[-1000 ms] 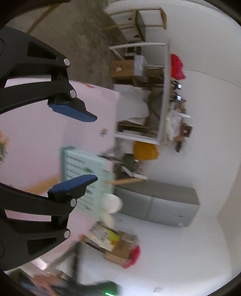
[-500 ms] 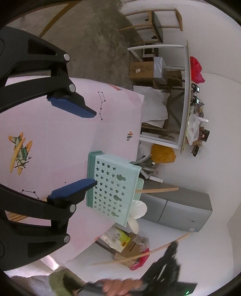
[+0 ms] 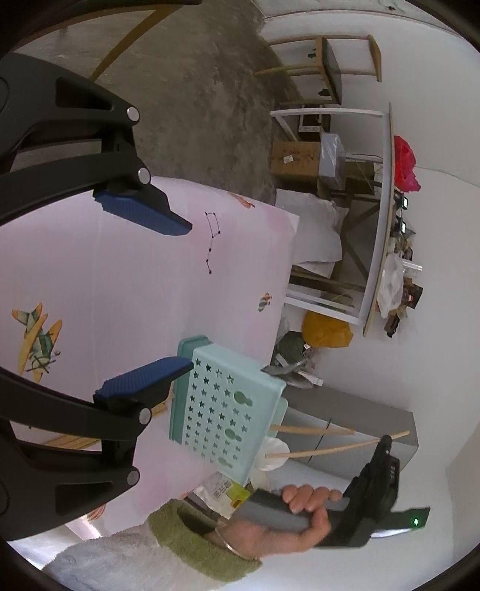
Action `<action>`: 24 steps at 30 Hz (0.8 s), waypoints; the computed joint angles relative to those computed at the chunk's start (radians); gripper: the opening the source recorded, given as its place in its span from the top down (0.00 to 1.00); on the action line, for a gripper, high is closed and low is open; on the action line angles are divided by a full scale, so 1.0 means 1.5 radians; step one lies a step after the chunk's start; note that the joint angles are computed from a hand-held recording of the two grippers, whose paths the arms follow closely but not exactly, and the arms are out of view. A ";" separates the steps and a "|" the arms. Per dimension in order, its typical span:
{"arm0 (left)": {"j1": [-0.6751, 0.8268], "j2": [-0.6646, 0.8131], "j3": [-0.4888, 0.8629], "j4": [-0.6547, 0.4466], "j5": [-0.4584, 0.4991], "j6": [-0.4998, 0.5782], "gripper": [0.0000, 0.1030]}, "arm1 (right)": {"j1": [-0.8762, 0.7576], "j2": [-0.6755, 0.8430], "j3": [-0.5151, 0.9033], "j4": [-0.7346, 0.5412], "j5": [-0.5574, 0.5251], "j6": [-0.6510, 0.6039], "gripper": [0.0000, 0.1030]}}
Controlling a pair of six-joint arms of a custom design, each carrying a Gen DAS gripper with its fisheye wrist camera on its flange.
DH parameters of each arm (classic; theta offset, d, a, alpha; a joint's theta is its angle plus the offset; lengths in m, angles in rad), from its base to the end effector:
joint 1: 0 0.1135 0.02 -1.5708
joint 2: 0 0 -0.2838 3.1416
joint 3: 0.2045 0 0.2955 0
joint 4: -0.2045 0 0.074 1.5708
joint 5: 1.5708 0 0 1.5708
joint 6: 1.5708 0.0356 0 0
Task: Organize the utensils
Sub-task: 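Insert the held chopstick into the green holder with the right gripper and release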
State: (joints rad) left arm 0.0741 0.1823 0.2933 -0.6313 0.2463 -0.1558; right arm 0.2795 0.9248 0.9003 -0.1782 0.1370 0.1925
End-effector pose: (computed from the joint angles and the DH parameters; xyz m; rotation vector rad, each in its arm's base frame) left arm 0.1163 -0.0001 0.2027 -0.0905 2.0864 -0.3069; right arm 0.2387 0.0634 0.3710 0.0220 1.7767 0.2199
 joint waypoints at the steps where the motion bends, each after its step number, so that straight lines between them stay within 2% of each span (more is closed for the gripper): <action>1: 0.009 0.000 -0.002 0.001 0.007 0.003 0.37 | 0.007 0.008 -0.002 0.009 0.014 -0.004 0.93; 8: 0.029 0.013 -0.009 0.017 0.021 0.006 0.37 | 0.032 0.056 -0.023 0.047 0.081 -0.031 0.93; 16: 0.039 0.009 -0.010 0.015 0.028 0.008 0.37 | 0.035 0.040 -0.052 0.049 0.083 -0.038 0.93; 21: 0.042 0.010 -0.009 0.016 0.030 0.009 0.37 | 0.041 -0.043 -0.114 0.018 0.066 -0.044 0.93; 24: 0.036 0.003 -0.008 0.010 0.025 0.009 0.37 | 0.054 -0.116 -0.148 -0.045 0.059 -0.067 0.88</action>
